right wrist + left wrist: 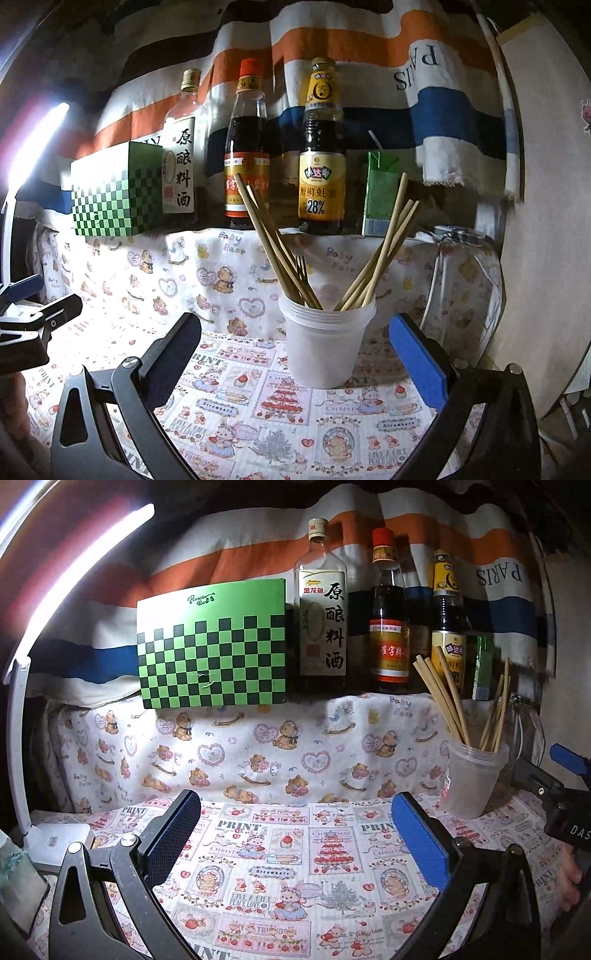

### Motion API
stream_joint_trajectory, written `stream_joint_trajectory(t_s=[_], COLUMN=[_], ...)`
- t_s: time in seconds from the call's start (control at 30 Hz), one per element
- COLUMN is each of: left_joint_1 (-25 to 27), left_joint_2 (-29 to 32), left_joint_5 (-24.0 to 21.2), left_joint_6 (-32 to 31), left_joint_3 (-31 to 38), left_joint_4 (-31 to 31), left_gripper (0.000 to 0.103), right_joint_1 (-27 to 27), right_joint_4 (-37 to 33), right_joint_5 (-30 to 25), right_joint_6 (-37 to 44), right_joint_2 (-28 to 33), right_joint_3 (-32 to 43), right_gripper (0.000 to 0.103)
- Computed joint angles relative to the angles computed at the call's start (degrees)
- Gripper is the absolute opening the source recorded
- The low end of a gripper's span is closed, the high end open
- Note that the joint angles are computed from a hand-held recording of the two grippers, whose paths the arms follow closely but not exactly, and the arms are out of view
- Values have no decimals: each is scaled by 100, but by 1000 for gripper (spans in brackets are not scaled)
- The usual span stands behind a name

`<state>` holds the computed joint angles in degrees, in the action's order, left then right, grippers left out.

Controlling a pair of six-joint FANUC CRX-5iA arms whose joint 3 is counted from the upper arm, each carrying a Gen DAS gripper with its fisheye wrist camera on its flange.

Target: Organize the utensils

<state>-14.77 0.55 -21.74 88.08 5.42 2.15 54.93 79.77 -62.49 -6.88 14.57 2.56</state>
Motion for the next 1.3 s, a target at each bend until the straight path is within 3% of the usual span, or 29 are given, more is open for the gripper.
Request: stream_joint_trajectory(t_s=[0.13, 1.3], left_joint_1=[-5, 0], left_joint_2=[2, -4], left_joint_5=[-38, -82], left_joint_6=[167, 270], left_joint_3=[44, 78], left_joint_4=[-134, -251], left_gripper=[103, 103], right_joint_1=[-3, 5], right_joint_4=[-307, -274], right_joint_5=[-34, -57], right_joint_6=[120, 100], right_joint_2=[46, 60], right_joint_3=[134, 137], right_gripper=[103, 103])
